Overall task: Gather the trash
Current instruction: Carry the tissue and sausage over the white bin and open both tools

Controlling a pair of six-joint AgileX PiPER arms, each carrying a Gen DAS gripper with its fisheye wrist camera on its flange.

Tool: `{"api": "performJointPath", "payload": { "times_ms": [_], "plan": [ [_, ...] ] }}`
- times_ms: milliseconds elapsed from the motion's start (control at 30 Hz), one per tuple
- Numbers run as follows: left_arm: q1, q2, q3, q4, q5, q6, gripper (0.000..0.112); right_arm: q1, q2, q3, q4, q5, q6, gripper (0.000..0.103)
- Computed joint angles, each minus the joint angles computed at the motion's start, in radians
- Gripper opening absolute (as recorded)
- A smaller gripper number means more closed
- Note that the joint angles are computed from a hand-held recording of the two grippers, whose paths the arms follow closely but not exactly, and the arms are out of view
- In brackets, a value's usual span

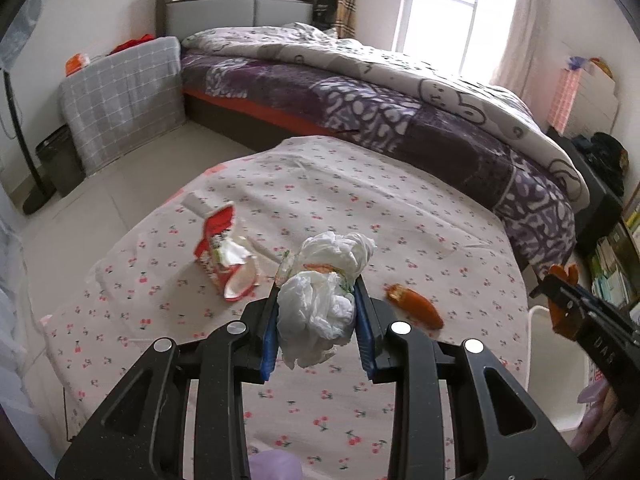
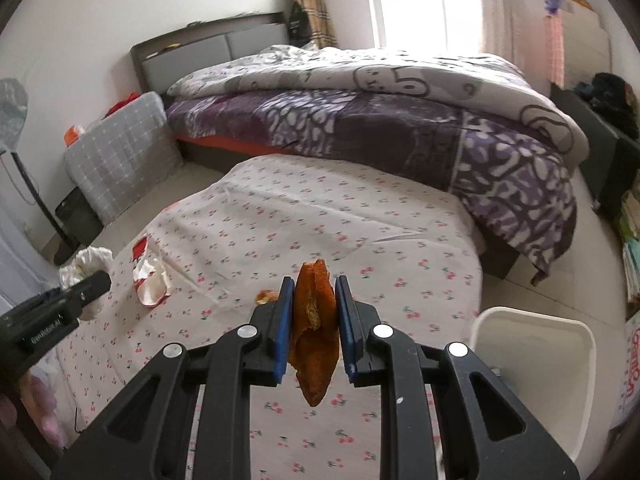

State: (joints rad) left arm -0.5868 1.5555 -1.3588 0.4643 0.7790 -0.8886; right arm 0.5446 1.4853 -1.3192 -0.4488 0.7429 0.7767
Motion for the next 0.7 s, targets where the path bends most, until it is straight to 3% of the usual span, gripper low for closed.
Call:
{"api": "performJointPath", "payload": {
  "times_ms": [700],
  "plan": [
    [-0.166, 0.132, -0.167, 0.017, 0.035, -0.009, 0.031, -0.242, -0.212, 0.161, 0.1, 0.027, -0.113, 0.021]
  ]
}}
